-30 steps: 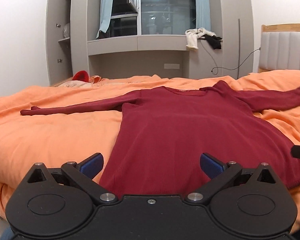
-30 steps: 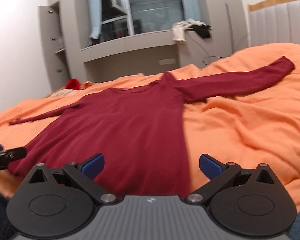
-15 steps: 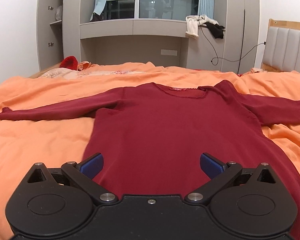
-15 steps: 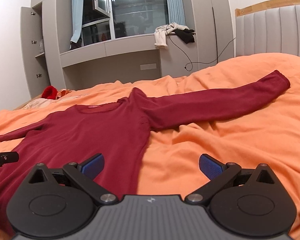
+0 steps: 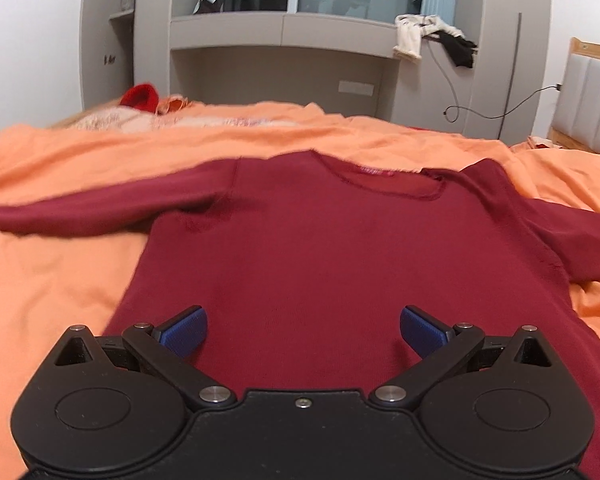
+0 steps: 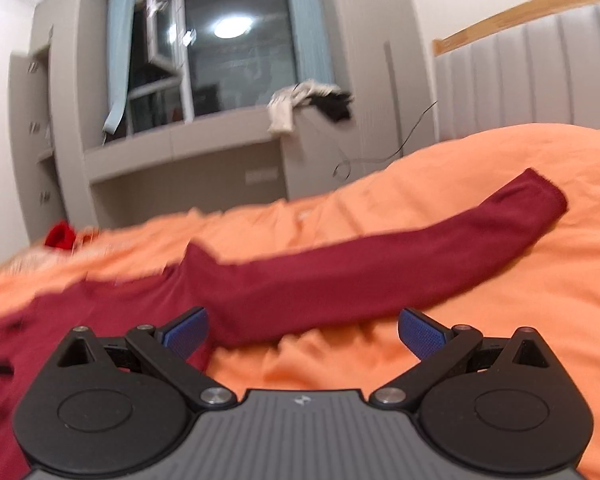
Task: Fold small clothes
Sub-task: 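Move the right gripper along the sleeve to its cuff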
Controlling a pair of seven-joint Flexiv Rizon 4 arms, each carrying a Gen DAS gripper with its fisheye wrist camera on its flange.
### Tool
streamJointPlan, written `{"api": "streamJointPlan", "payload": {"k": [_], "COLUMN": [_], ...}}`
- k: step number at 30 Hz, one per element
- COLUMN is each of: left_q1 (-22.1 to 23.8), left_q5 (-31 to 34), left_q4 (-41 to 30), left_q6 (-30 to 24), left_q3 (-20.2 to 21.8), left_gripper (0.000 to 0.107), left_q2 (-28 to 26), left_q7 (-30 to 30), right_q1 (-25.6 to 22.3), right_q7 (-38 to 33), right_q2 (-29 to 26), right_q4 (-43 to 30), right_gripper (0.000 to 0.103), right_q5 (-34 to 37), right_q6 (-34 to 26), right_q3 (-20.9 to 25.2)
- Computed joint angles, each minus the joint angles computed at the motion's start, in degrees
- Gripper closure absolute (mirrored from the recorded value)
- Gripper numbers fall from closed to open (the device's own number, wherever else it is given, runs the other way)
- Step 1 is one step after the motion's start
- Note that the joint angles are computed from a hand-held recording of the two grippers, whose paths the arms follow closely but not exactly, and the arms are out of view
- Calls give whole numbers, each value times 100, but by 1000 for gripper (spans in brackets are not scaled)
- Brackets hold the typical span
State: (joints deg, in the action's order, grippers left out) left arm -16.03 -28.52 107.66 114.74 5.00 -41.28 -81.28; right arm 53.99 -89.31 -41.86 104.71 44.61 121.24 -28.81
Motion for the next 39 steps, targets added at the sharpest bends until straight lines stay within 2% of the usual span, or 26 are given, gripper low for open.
{"api": "streamJointPlan", "payload": {"k": [2,4,6,9,15,18,22,26,28,31,33,35,39], "left_q1": [-13,83,179,209,258,192,140,17,-11,-30,-42,-83,-115], "left_q5": [-66,9,113,216,314,291,260,164,142,113,94,52,8], "left_q4": [-61,-62,-39,-13,1,-19,-37,-83,-91,-100,-103,-116,-116], "left_q6": [-141,-166,-132,-75,-84,-100,-124,-156,-151,-155,-154,-164,-147], "left_q3": [29,-44,-118,-126,-142,-69,-14,97,125,141,149,181,201], "left_gripper": [4,4,4,4,4,4,4,4,4,4,4,4,4], "left_q2": [-42,-51,-47,-59,-75,-100,-128,-169,-189,-207,-214,-224,-238], "left_q7": [0,-62,-138,-183,-238,-218,-194,-140,-111,-78,-61,-39,-5], "right_q1": [-342,-369,-538,-733,-1223,-1475,-1648,-2044,-2108,-2033,-2215,-2237,-2126], "right_q7": [137,39,-13,-177,-300,-159,-317,-318,-444,-725,-626,-705,-1224], "right_q2": [-134,-403,-627,-755,-783,-710,-836,-934,-944,-968,-995,-1047,-1054], "right_q4": [-186,-494,-724,-984,-1236,-1143,-1415,-1640,-1736,-1927,-1985,-2064,-2272], "right_gripper": [0,0,0,0,0,0,0,0,0,0,0,0,0], "right_q5": [-47,394,622,918,889,695,773,464,515,1010,973,1116,1676], "right_q6": [266,353,512,362,107,344,416,612,544,350,391,375,280], "right_q3": [181,-29,-26,13,428,761,810,1150,1164,966,1155,1150,971]}}
